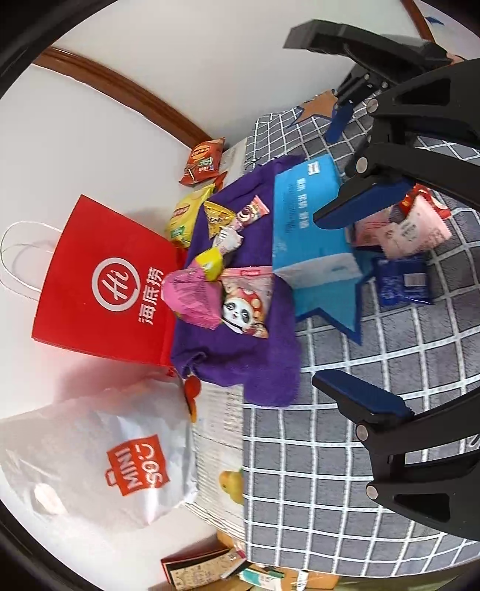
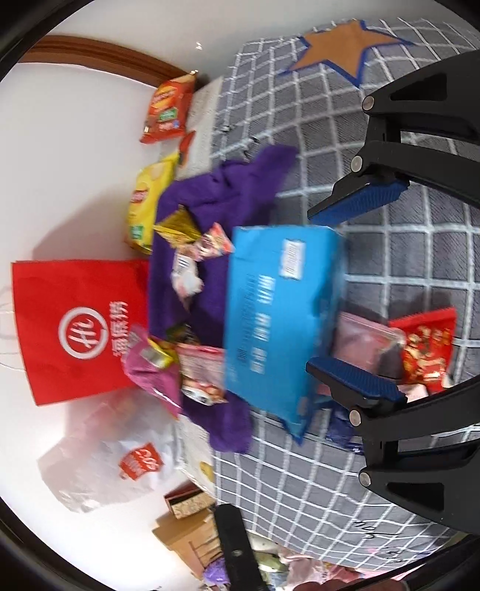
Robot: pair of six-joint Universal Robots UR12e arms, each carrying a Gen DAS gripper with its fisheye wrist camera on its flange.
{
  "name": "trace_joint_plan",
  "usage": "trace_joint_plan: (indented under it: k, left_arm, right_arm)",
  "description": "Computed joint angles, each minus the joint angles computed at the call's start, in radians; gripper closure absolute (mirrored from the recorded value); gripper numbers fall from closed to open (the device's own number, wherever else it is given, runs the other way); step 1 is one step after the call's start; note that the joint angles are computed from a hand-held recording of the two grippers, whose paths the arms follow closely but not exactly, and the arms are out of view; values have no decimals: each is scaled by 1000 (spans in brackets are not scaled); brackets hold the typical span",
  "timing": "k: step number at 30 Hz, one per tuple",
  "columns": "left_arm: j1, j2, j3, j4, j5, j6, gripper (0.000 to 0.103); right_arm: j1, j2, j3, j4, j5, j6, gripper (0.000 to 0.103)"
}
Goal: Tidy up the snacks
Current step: 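Withdraw both grippers from the towel back toward the snack pile, then grasp the pink-white candy packet with the right gripper while the left approaches the blue packet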
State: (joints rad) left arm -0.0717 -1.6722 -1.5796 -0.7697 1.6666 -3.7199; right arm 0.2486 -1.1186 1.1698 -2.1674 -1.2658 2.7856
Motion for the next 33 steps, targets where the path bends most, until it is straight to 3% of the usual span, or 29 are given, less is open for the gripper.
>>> trace_joint_plan:
  k: [10, 18, 21, 22, 23, 25, 30, 33]
  left_arm:
    - [8, 27, -49, -2, -11, -33, 26]
    - [21, 39, -76, -10, -19, -40, 26]
    - [18, 38, -80, -15, -16, -34, 26]
    - [17, 37, -82, -15, -16, -33, 26]
    - [15, 35, -83, -13, -13, -31, 26]
    - [9, 31, -82, -12, -4, -29, 27]
    - [-3, 13, -76, -5, -15, -20, 27]
    - [-12, -3, -64, -11, -26, -10, 27]
  right_arm:
    - [23, 7, 18, 75, 16, -17, 30]
    - [46, 37, -1, 120, -18, -1, 30]
    - [51, 36, 10, 103, -13, -3, 30]
    - [53, 34, 16, 91, -14, -7, 35]
    - [52, 33, 19, 86, -5, -11, 49]
    - [45, 31, 18, 107, 48, -28, 66]
    - [41, 13, 46, 44, 17, -39, 69]
    - [22, 4, 53, 42, 39, -28, 70]
